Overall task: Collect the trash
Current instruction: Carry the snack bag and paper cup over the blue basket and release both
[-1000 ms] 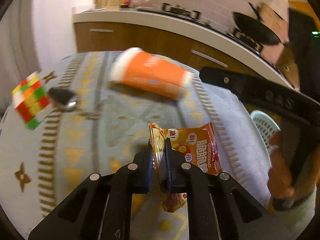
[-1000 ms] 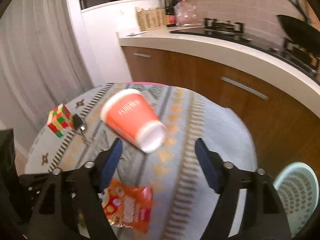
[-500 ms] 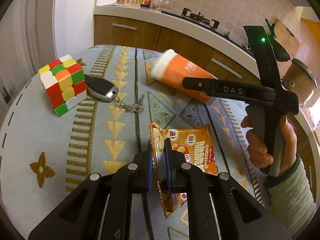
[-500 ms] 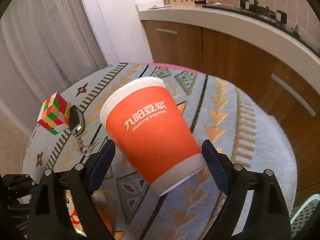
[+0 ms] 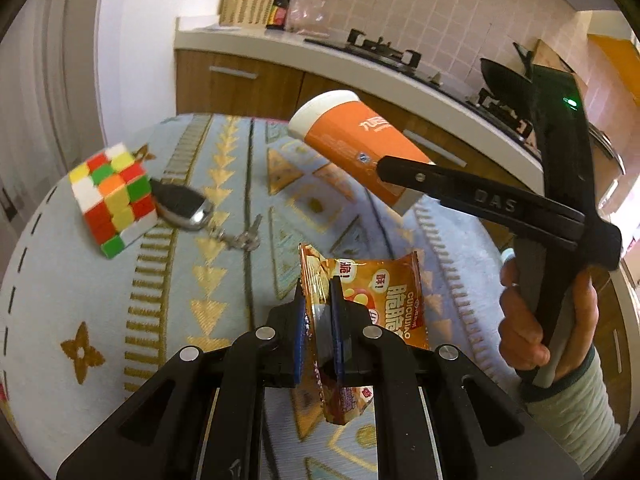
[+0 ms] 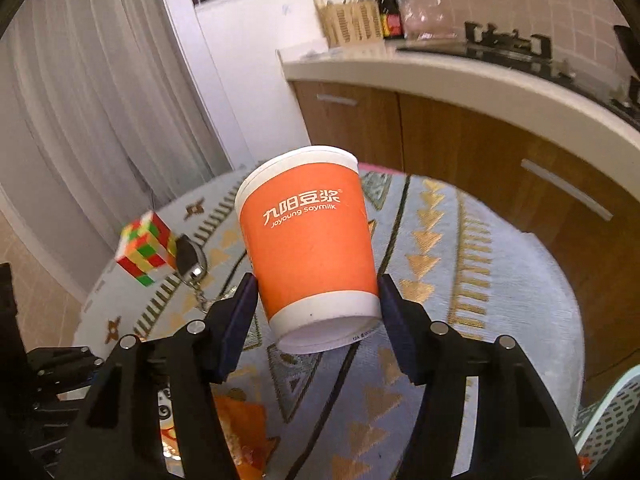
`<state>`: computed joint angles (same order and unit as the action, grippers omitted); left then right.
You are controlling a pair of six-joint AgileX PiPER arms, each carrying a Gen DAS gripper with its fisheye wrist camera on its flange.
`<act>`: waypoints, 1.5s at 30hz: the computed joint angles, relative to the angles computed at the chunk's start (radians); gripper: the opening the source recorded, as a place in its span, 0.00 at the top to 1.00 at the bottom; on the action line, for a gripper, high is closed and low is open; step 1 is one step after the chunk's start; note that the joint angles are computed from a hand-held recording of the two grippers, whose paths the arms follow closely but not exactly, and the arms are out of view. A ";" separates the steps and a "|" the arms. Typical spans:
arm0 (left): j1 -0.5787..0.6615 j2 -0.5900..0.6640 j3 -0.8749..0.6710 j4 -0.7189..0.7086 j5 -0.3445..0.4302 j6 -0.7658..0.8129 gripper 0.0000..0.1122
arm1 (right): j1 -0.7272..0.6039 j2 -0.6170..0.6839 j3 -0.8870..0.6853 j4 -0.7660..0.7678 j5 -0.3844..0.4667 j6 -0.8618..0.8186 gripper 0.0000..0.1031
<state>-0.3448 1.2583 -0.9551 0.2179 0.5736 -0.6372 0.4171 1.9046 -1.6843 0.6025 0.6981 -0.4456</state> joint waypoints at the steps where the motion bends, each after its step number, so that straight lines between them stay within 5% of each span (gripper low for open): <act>1: -0.012 0.002 -0.015 0.014 0.006 -0.011 0.92 | -0.006 -0.017 0.013 0.003 -0.009 -0.005 0.44; 11: -0.150 0.078 -0.219 0.149 0.062 -0.101 0.92 | -0.119 -0.299 0.257 -0.061 -0.143 0.018 0.44; 25: -0.349 0.358 -0.568 0.179 0.090 -0.080 0.92 | -0.512 -0.565 0.483 -0.112 -0.111 0.054 0.44; 38: -0.441 0.705 -0.933 0.023 0.175 0.017 0.92 | -0.830 -0.585 0.648 0.006 -0.066 -0.113 0.44; 45: -0.478 0.819 -1.070 0.013 0.249 0.032 0.92 | -0.907 -0.533 0.665 -0.064 -0.069 -0.041 0.44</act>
<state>-0.8224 2.0771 -2.0251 0.2312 0.8225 -0.6051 -0.4899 1.3716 -1.0192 0.5386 0.6288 -0.4870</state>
